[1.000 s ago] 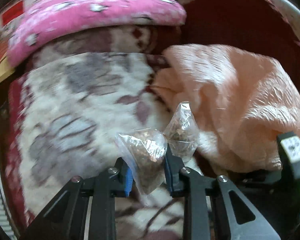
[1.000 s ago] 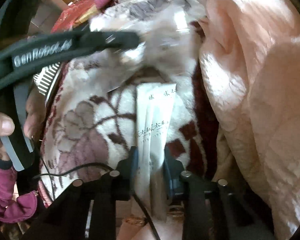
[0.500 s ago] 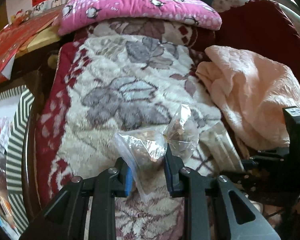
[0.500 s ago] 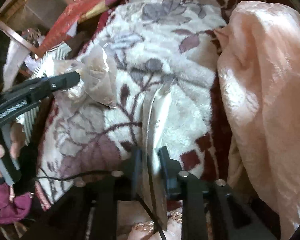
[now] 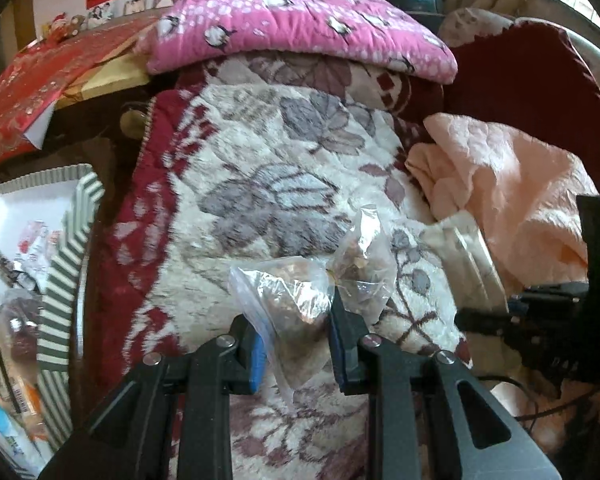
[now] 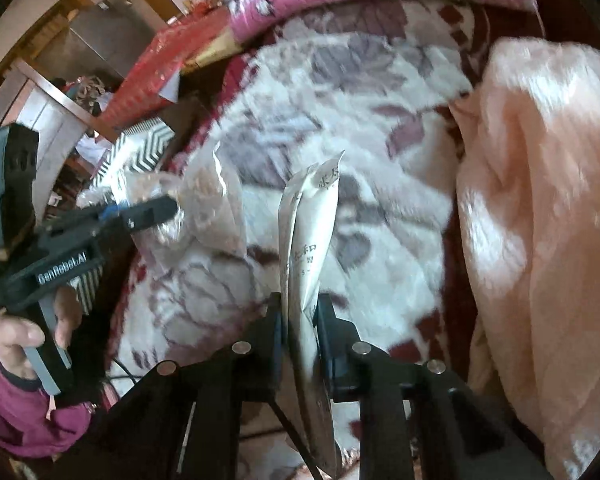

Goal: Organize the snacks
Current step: 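Carry the white sachet and clear nut bag over the tray with both tools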

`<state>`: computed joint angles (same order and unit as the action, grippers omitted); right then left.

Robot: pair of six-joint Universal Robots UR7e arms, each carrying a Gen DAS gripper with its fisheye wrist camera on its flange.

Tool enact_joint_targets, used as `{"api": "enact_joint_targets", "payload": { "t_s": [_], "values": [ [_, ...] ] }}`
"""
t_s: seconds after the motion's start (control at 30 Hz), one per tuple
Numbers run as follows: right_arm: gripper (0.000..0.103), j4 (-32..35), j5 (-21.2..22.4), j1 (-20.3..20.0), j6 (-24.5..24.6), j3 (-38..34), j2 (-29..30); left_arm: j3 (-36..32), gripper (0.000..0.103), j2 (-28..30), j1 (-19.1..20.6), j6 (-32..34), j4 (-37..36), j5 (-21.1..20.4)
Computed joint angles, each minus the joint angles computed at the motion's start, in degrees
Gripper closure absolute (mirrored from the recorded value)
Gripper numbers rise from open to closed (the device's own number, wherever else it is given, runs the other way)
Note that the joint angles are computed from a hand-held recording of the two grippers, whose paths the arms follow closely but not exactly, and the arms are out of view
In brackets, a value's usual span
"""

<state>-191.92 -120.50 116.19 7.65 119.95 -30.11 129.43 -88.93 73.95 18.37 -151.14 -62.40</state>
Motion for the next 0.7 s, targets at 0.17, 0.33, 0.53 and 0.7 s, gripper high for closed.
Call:
{"api": "enact_joint_targets", "payload": {
  "t_s": [0.17, 0.33, 0.53, 0.7],
  "values": [
    [0.086, -0.67, -0.6, 2.15, -1.88, -4.27, 1.01, -0.6, 0.078, -2.76, 0.05, -0.16, 0.55, 1.01],
    [0.086, 1.21, 0.26, 3.7, -3.83, -8.6, 2.39, -1.15, 0.078, -5.16, 0.42, 0.3, 0.61, 2.17],
    [0.085, 3.87, 1.92, 5.28, -6.13, -14.34, 4.04, -2.17, 0.078, -7.23, 1.5, 0.28, 1.18, 2.49],
    [0.085, 6.99, 3.08, 6.39, -6.61, -17.83, 5.66, -2.72, 0.078, -8.96, 2.41, 0.52, 1.01, 3.08]
  ]
}}
